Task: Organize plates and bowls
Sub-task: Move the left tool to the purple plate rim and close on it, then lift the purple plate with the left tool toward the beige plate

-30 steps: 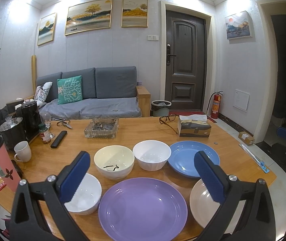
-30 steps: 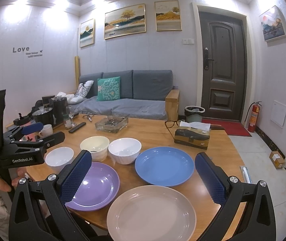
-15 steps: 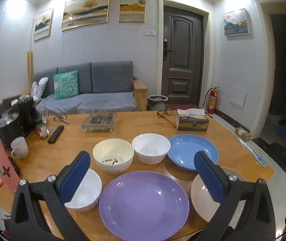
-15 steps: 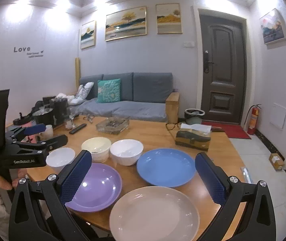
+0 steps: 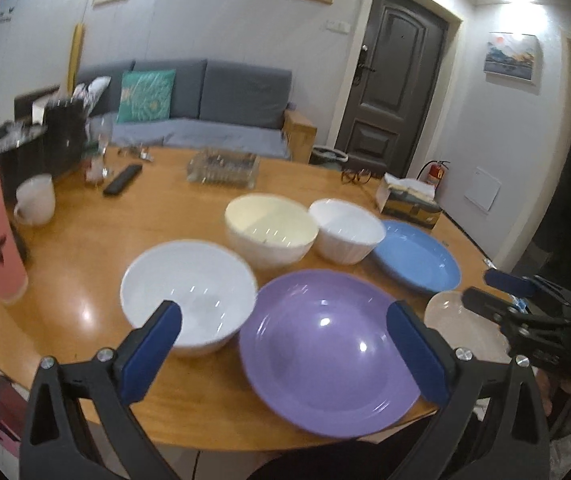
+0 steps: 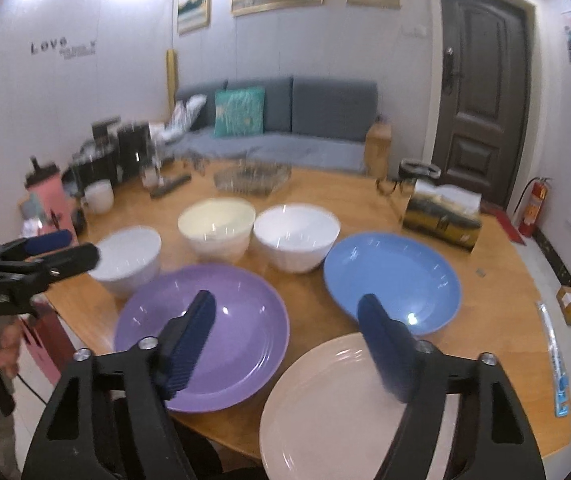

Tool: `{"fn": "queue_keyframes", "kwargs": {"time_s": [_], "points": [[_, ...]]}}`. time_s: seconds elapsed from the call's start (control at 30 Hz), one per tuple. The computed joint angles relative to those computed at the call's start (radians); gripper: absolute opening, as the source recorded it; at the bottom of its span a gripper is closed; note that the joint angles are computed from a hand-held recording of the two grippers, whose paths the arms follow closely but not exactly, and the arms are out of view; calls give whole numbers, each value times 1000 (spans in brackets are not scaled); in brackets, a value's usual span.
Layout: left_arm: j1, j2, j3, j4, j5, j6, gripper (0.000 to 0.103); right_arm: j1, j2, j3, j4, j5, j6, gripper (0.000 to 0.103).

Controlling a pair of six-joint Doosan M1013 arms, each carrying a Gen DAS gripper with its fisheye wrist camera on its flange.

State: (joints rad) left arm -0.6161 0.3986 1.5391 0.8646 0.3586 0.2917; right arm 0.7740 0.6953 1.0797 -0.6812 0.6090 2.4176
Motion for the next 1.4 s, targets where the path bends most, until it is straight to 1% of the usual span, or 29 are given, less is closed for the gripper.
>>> {"fn": "queue_keyframes", "kwargs": {"time_s": [0.03,0.07,0.13,0.2,0.3,0.33,0.4,0.43,0.5,0.53,0.6,0.7,0.83,0.97,1.1,1.27,1.33,1.4], "points": [[6,0,5,-26,-8,19,97,-2,18,-27,37,32,-40,58],[12,2,8,-62,-17,47,93,-3,36,-52,63,63,-71,54],[26,10,8,-171,-36,134,88,-7,63,-91,109,110,-121,52],[34,17,12,-247,-56,197,85,-12,87,-124,153,145,-166,49],[41,27,8,-353,-57,292,79,-20,117,-168,218,184,-235,46],[45,32,5,-411,-59,342,77,-23,126,-183,238,197,-259,46],[52,40,3,-494,-67,417,68,-26,142,-206,262,216,-292,45],[54,44,1,-525,-66,445,66,-26,151,-220,273,229,-308,44],[58,51,-3,-592,-64,507,58,-27,169,-248,289,253,-331,39],[58,54,-4,-611,-64,525,56,-29,180,-265,304,271,-348,38],[60,60,-10,-654,-58,564,48,-29,193,-286,323,292,-373,35],[63,68,-16,-686,-52,592,41,-27,210,-315,321,325,-392,33],[65,75,-20,-712,-46,614,37,-28,229,-347,327,357,-406,33],[65,82,-24,-700,-39,599,27,-30,243,-368,334,383,-421,33],[63,87,-28,-663,-30,562,20,-30,245,-369,336,385,-423,33],[61,94,-35,-634,-12,537,16,-29,244,-365,333,383,-422,32],[59,97,-38,-622,-7,526,15,-28,244,-365,326,388,-419,29],[57,98,-41,-600,0,506,15,-28,244,-366,319,392,-412,24]]}}
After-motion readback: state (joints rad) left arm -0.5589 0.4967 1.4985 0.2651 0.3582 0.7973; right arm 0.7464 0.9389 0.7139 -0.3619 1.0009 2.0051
